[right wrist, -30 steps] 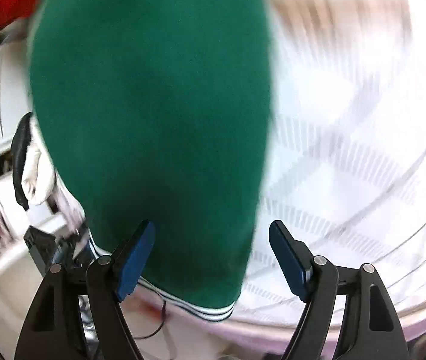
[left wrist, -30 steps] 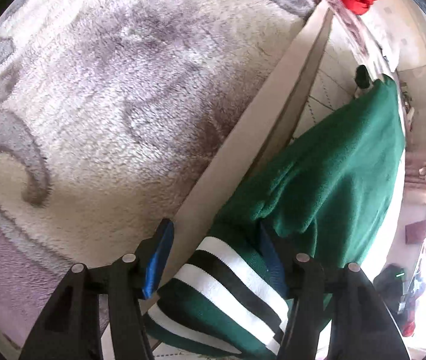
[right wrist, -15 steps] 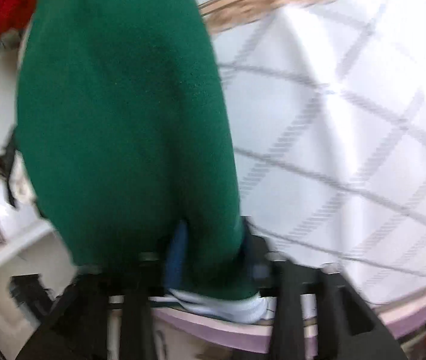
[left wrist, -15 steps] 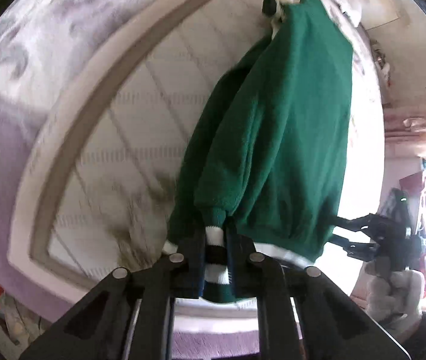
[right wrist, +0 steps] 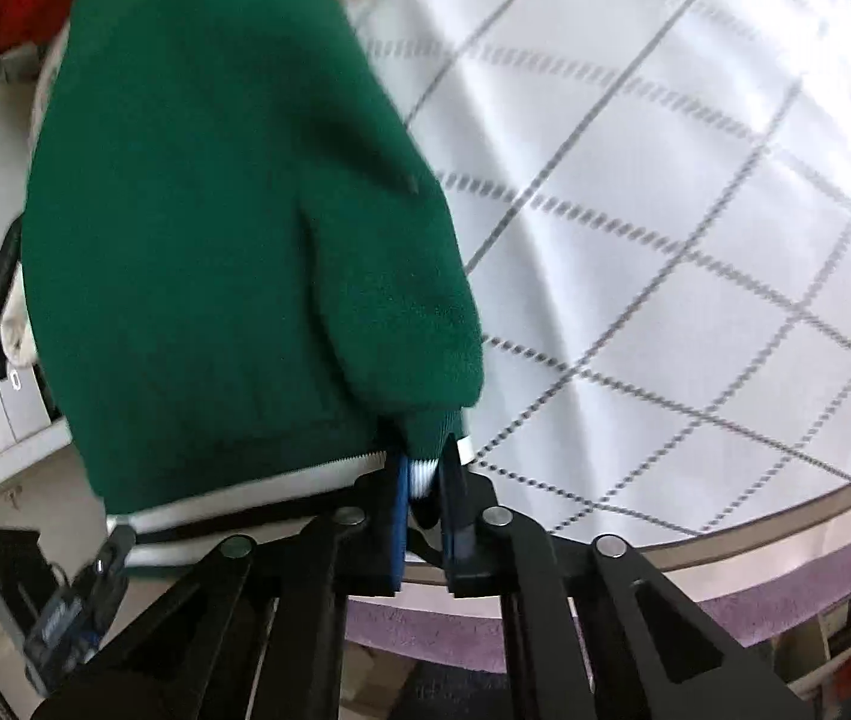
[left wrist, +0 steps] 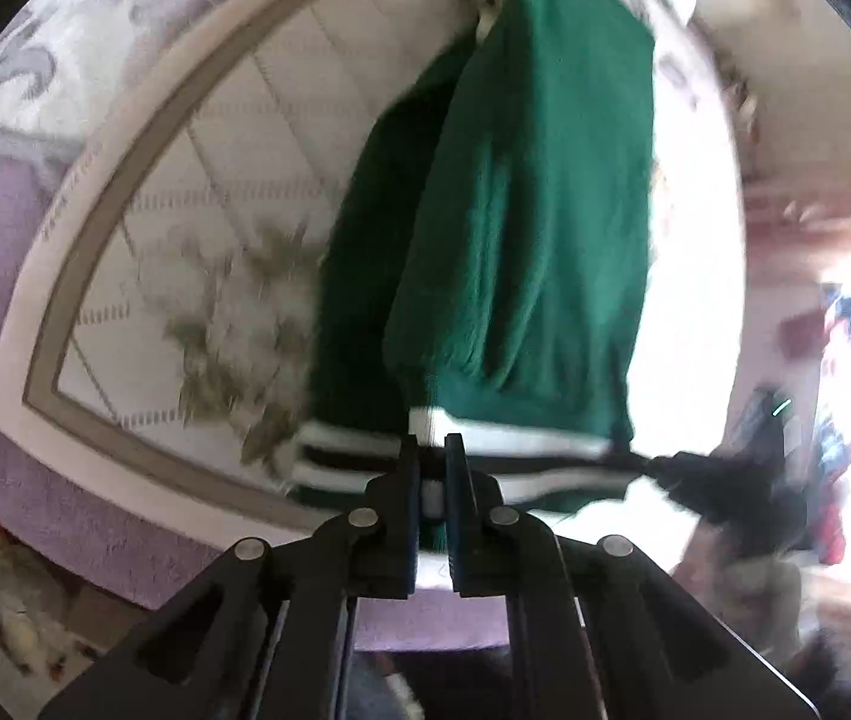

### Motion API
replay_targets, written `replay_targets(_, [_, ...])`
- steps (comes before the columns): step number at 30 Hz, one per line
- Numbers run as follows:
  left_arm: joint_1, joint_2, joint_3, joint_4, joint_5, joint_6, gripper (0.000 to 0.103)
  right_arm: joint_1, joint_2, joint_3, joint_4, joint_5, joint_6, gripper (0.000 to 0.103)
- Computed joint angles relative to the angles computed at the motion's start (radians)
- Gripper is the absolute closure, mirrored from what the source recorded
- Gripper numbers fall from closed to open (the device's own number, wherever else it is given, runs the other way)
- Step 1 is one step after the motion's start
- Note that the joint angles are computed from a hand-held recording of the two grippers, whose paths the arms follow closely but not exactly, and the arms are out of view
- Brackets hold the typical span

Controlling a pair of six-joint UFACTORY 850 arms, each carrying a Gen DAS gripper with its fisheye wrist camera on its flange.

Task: Fold large clothes

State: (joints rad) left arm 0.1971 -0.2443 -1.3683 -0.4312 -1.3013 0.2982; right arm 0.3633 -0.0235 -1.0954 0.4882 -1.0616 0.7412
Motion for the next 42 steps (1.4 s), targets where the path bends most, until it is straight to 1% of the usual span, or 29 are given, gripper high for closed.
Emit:
replay_targets(2, [0.001,-0.004,0.066,0.032,-0.021,-0.016,0.098,-0.009,-0.002,0.010,-0.013,-0.032,0.004,0.095])
replay_targets(3, [0.001,-0.006,0.077,0.039,-0.016,-0.027,0.098,-0.029,0.004,0.023,-0.019,-0.061,-0.012,0.095])
replay_targets(4, [0.001,-0.009,0.078,0.036,-0.013,-0.046,0.097,-0.036,-0.012,0.018,-0.022,-0.095,-0.029,0.092])
replay_targets(6, [0.016,-0.019,0.057,0.017,-0.026,-0.063,0.093,-0.058,-0.018,0.020,0.029,-0.119,-0.052,0.087])
replay_targets(7, [0.029,-0.016,0.050,0.007,-0.040,-0.072,0.093,-0.065,-0.017,0.016,0.047,-0.126,-0.064,0.078])
replay_targets(8, [0.054,-0.018,0.045,-0.011,-0.064,-0.062,0.092,-0.076,-0.012,0.011,0.044,-0.134,-0.078,0.062])
replay_targets(9, [0.066,-0.022,0.032,-0.025,-0.085,-0.067,0.091,-0.076,-0.010,0.002,0.031,-0.138,-0.079,0.052])
replay_targets(10, [0.077,-0.023,0.013,-0.021,-0.101,-0.081,0.090,-0.074,-0.006,-0.012,0.004,-0.137,-0.071,0.037])
replay_targets(11, [0.087,-0.022,0.004,-0.020,-0.110,-0.080,0.090,-0.072,-0.004,-0.017,-0.010,-0.132,-0.072,0.033])
replay_targets(13, [0.113,-0.023,-0.018,-0.032,-0.129,-0.073,0.086,-0.067,0.007,-0.008,-0.014,-0.124,-0.079,0.033])
replay_targets(15, [0.121,-0.028,-0.027,-0.052,-0.115,-0.056,0.070,-0.063,-0.006,-0.014,0.017,-0.119,-0.085,0.033])
replay_targets(16, [0.118,-0.039,-0.038,-0.048,-0.090,-0.057,0.069,-0.061,-0.006,0.003,0.062,-0.096,-0.120,0.034])
replay_targets(17, [0.112,-0.044,-0.033,-0.065,-0.069,-0.038,0.069,-0.054,-0.020,-0.008,0.071,-0.101,-0.125,0.052])
replay_targets(18, [0.102,-0.054,-0.034,-0.074,-0.049,-0.032,0.069,-0.041,-0.028,-0.015,0.058,-0.111,-0.117,0.064])
replay_targets(19, [0.085,-0.055,-0.026,-0.063,-0.013,-0.035,0.069,-0.017,-0.043,-0.035,0.004,-0.135,-0.099,0.079])
replay_targets(20, [0.065,-0.053,-0.003,-0.053,0.032,-0.034,0.071,-0.006,-0.050,-0.046,-0.019,-0.143,-0.094,0.085])
replay_targets(22, [0.030,-0.039,0.025,0.002,0.102,-0.043,0.084,-0.002,-0.046,-0.039,-0.035,-0.140,-0.079,0.088])
replay_targets(24, [0.029,-0.027,0.041,0.009,0.117,-0.021,0.086,0.000,-0.046,-0.035,-0.037,-0.135,-0.071,0.091])
replay_targets(26, [0.038,-0.004,0.063,0.008,0.103,0.014,0.088,-0.009,-0.026,-0.024,-0.046,-0.147,-0.064,0.095])
replay_targets(27, [0.040,0.004,0.071,0.018,0.089,0.024,0.095,-0.017,-0.001,-0.008,-0.061,-0.168,-0.062,0.095])
replay_targets(28, [0.040,0.005,0.073,0.059,0.058,0.016,0.096,-0.018,0.025,0.017,-0.060,-0.188,-0.073,0.095])
replay_targets(31, [0.066,0.003,0.038,0.083,-0.037,0.006,0.096,-0.027,0.038,0.036,-0.043,-0.224,-0.101,0.094])
replay_targets(32, [0.073,0.002,0.012,0.083,-0.053,0.006,0.095,-0.033,0.034,0.027,-0.040,-0.236,-0.108,0.088])
replay_targets(34, [0.074,-0.012,-0.060,0.080,-0.064,0.010,0.094,-0.057,0.017,-0.013,-0.032,-0.282,-0.106,0.083])
replay_targets(35, [0.067,-0.027,-0.097,0.073,-0.063,0.008,0.094,-0.065,0.015,-0.024,-0.041,-0.286,-0.099,0.082])
replay_targets(36, [0.051,-0.059,-0.161,0.048,-0.058,0.008,0.092,-0.073,0.009,-0.051,-0.063,-0.290,-0.085,0.080])
replay_targets(38, [0.020,-0.115,-0.251,-0.007,-0.026,0.020,0.092,-0.087,-0.013,-0.123,-0.116,-0.270,-0.071,0.067])
replay_targets(40, [-0.036,-0.196,-0.367,-0.065,0.055,0.045,0.092,-0.096,-0.059,-0.207,-0.155,-0.232,-0.070,0.065])
replay_targets(42, [-0.092,-0.282,-0.475,-0.076,0.126,0.056,0.092,-0.114,-0.144,-0.310,-0.167,-0.179,-0.113,0.065])
